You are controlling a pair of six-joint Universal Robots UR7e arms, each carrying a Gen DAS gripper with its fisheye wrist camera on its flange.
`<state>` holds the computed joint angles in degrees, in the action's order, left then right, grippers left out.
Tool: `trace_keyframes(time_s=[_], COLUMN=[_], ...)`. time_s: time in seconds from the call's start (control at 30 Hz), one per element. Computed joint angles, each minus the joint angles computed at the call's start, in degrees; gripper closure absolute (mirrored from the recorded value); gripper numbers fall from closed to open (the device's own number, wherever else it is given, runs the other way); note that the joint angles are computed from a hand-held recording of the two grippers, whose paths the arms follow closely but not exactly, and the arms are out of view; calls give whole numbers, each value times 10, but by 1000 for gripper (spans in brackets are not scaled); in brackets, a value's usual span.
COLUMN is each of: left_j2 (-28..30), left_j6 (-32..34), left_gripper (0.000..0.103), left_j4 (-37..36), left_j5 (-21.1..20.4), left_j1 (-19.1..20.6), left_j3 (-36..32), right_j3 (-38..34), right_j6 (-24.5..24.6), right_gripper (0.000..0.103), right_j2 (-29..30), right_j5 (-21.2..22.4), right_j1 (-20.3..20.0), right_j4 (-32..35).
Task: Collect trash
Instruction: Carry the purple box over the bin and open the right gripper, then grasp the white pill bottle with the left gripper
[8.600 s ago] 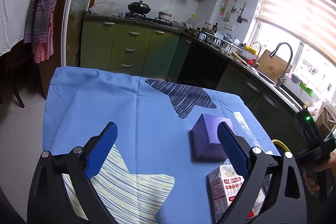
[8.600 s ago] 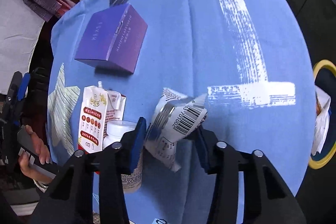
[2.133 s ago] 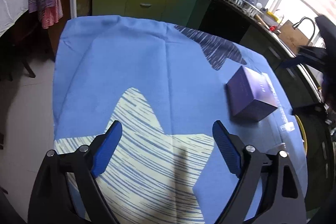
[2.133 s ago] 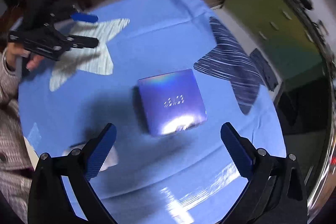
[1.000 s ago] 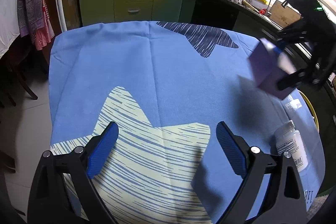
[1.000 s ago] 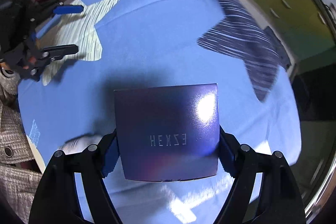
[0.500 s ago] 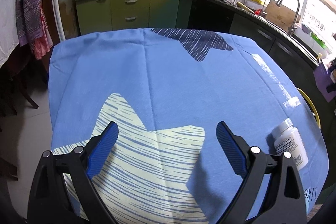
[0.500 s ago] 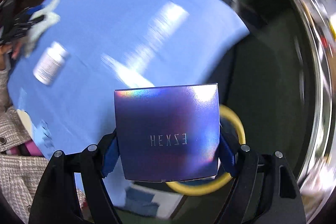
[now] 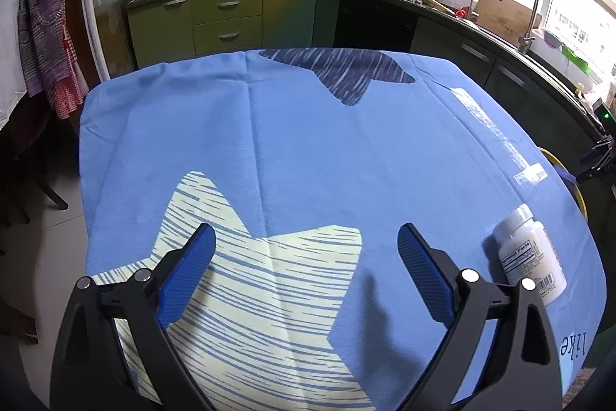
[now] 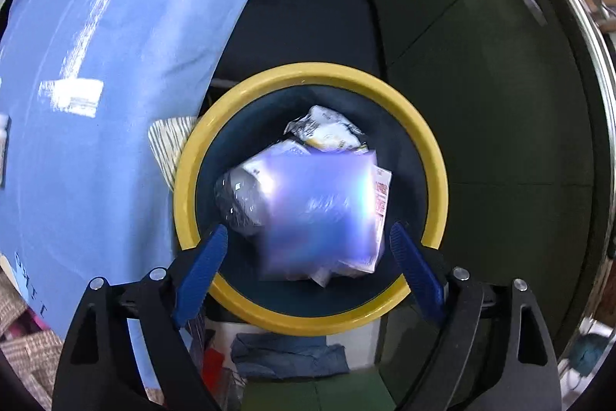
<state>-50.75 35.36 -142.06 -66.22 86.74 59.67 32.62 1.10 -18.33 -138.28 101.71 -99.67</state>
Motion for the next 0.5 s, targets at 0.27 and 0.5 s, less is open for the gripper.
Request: trace_keyframes(time_s=[0.27, 0.5], left_j2=[0, -1], left_j6=[-36, -174], left_gripper=[12, 12], left_j4=[87, 262], left_j5=[36, 83], left_j1=[-16, -55], left_j3=[-2, -27], right_j3=[330, 505], right_j6=[-24, 18], right_gripper=[13, 13], right_j2=[-139, -215], right_j5=[20, 128], right_j1=[36, 36], right_j4=[-340, -533])
